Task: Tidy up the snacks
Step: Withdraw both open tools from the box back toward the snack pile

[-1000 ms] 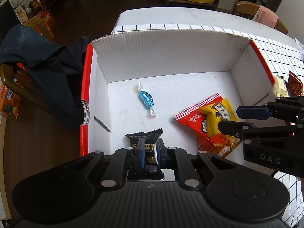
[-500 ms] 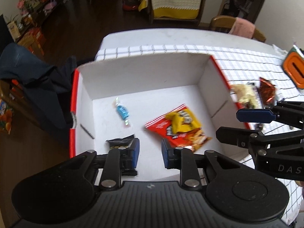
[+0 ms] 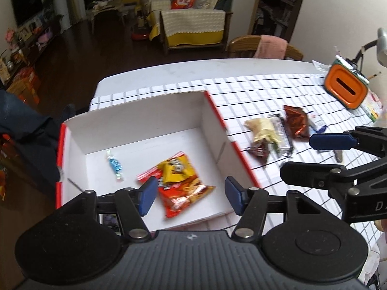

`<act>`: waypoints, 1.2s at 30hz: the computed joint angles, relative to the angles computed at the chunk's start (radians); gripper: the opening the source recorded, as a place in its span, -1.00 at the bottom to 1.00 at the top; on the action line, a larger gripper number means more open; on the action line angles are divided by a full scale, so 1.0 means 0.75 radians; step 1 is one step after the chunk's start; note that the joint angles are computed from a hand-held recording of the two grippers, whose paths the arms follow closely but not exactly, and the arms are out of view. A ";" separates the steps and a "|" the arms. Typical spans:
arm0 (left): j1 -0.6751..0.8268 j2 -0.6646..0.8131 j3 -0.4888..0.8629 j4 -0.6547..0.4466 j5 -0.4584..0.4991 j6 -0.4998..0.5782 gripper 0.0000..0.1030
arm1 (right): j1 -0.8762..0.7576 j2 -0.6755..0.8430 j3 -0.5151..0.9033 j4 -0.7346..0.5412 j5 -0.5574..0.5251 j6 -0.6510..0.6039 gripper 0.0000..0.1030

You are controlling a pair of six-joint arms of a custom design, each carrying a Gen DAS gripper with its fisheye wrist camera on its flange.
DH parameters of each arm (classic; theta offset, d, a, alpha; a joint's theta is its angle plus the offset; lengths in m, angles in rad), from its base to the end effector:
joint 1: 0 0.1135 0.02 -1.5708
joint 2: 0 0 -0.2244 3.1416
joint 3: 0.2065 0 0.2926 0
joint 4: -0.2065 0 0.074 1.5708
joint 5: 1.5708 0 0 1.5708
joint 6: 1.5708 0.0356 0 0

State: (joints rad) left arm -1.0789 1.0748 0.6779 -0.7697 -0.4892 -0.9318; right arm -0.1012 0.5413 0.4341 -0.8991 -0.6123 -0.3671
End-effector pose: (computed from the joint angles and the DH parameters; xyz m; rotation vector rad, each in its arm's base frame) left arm 0.1290 -0.2054 0.1586 0.0566 2.5199 -0.0989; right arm 0.1752 0.0028 0.1710 -0.5363 2.3502 0.5766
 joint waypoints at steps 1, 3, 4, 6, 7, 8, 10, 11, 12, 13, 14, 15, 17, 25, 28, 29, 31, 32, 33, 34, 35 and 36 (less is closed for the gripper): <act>-0.018 0.032 0.022 0.013 -0.010 -0.007 0.31 | -0.050 0.000 0.004 -0.021 -0.024 -0.044 0.60; -0.047 0.088 0.061 0.036 -0.029 -0.018 0.37 | -0.156 0.013 0.017 -0.068 -0.072 -0.144 0.66; -0.059 0.121 0.084 0.048 -0.036 -0.023 0.40 | -0.207 0.032 0.028 -0.085 -0.092 -0.192 0.69; -0.078 0.185 0.126 0.084 -0.039 -0.022 0.44 | -0.321 0.084 0.050 -0.123 -0.136 -0.306 0.74; -0.088 0.217 0.146 0.102 -0.044 -0.025 0.46 | -0.375 0.117 0.063 -0.138 -0.154 -0.359 0.80; -0.094 0.252 0.168 0.120 -0.048 -0.027 0.50 | -0.430 0.148 0.072 -0.147 -0.170 -0.411 0.83; -0.108 0.318 0.210 0.155 -0.051 -0.036 0.56 | -0.544 0.244 0.106 -0.162 -0.200 -0.529 0.85; -0.113 0.350 0.229 0.180 -0.048 -0.037 0.58 | -0.593 0.297 0.126 -0.167 -0.207 -0.580 0.86; -0.115 0.383 0.250 0.202 -0.044 -0.035 0.59 | -0.643 0.350 0.146 -0.172 -0.215 -0.633 0.88; -0.119 0.420 0.274 0.221 -0.043 -0.034 0.60 | -0.685 0.397 0.161 -0.166 -0.216 -0.674 0.92; -0.123 0.458 0.299 0.242 -0.041 -0.031 0.61 | -0.732 0.441 0.175 -0.164 -0.219 -0.721 0.93; -0.125 0.498 0.325 0.263 -0.037 -0.025 0.62 | -0.771 0.483 0.188 -0.154 -0.218 -0.755 0.97; -0.135 0.595 0.399 0.287 -0.035 -0.025 0.63 | -0.846 0.587 0.223 -0.126 -0.215 -0.822 0.99; -0.141 0.974 0.672 0.385 0.011 -0.036 0.63 | -1.038 0.996 0.354 0.097 -0.160 -0.955 0.99; -0.136 1.115 0.779 0.399 0.047 -0.025 0.63 | -1.069 1.151 0.415 0.200 -0.128 -0.963 0.99; -0.133 1.156 0.810 0.405 0.060 -0.015 0.63 | -1.075 1.202 0.438 0.230 -0.120 -0.963 0.99; -0.124 1.248 0.892 0.392 0.078 0.000 0.63 | -1.078 1.293 0.477 0.292 -0.097 -0.951 0.99; -0.119 1.287 0.926 0.389 0.088 0.006 0.63 | -1.077 1.339 0.496 0.322 -0.084 -0.945 0.99; -0.115 1.323 0.956 0.387 0.095 0.013 0.63 | -1.080 1.378 0.513 0.346 -0.073 -0.943 0.99; -0.112 1.364 0.997 0.375 0.100 0.018 0.63 | -1.078 1.422 0.533 0.375 -0.061 -0.935 0.98; -0.107 1.398 1.030 0.366 0.104 0.024 0.63 | -1.079 1.466 0.555 0.397 -0.051 -0.932 0.98; -0.103 1.430 1.060 0.363 0.110 0.031 0.63 | -1.076 1.503 0.573 0.421 -0.041 -0.923 0.97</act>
